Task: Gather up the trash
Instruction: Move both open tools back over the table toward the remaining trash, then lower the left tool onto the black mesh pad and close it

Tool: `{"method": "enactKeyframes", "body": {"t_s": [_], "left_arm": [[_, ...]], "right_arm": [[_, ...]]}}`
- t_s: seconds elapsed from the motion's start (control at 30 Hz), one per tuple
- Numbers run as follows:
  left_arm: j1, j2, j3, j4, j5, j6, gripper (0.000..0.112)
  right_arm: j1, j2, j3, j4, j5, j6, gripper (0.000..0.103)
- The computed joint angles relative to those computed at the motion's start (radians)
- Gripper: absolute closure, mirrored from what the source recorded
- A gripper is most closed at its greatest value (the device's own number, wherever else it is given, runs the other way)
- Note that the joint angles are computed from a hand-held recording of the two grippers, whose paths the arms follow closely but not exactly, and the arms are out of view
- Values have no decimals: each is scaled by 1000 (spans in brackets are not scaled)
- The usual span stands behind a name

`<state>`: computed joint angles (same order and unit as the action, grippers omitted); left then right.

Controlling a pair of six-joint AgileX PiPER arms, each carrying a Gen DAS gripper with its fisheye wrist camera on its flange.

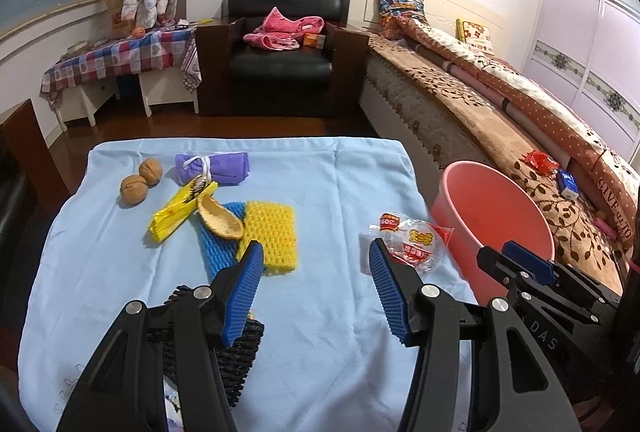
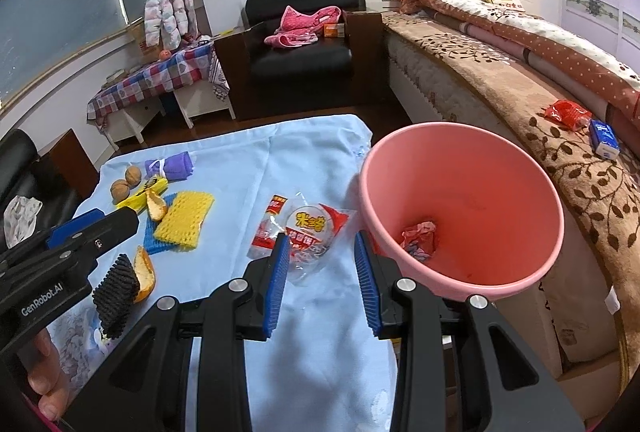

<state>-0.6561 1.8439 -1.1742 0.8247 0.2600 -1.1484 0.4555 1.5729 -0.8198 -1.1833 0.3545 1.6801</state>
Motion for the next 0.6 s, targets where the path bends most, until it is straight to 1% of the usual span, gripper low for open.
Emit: {"method": "enactKeyframes", "body": {"t_s": [0.37, 0.53, 0.6], "left_arm": [[27, -15, 35, 15, -13, -21, 58], [58, -29, 70, 21, -36, -12, 58], [80, -40, 95, 42, -58, -20, 58]], "right_arm": [[31, 23, -24, 11, 6, -11, 69], [35, 30, -28, 12, -10, -7, 69], [33, 32, -28, 18, -22, -10, 69]]}}
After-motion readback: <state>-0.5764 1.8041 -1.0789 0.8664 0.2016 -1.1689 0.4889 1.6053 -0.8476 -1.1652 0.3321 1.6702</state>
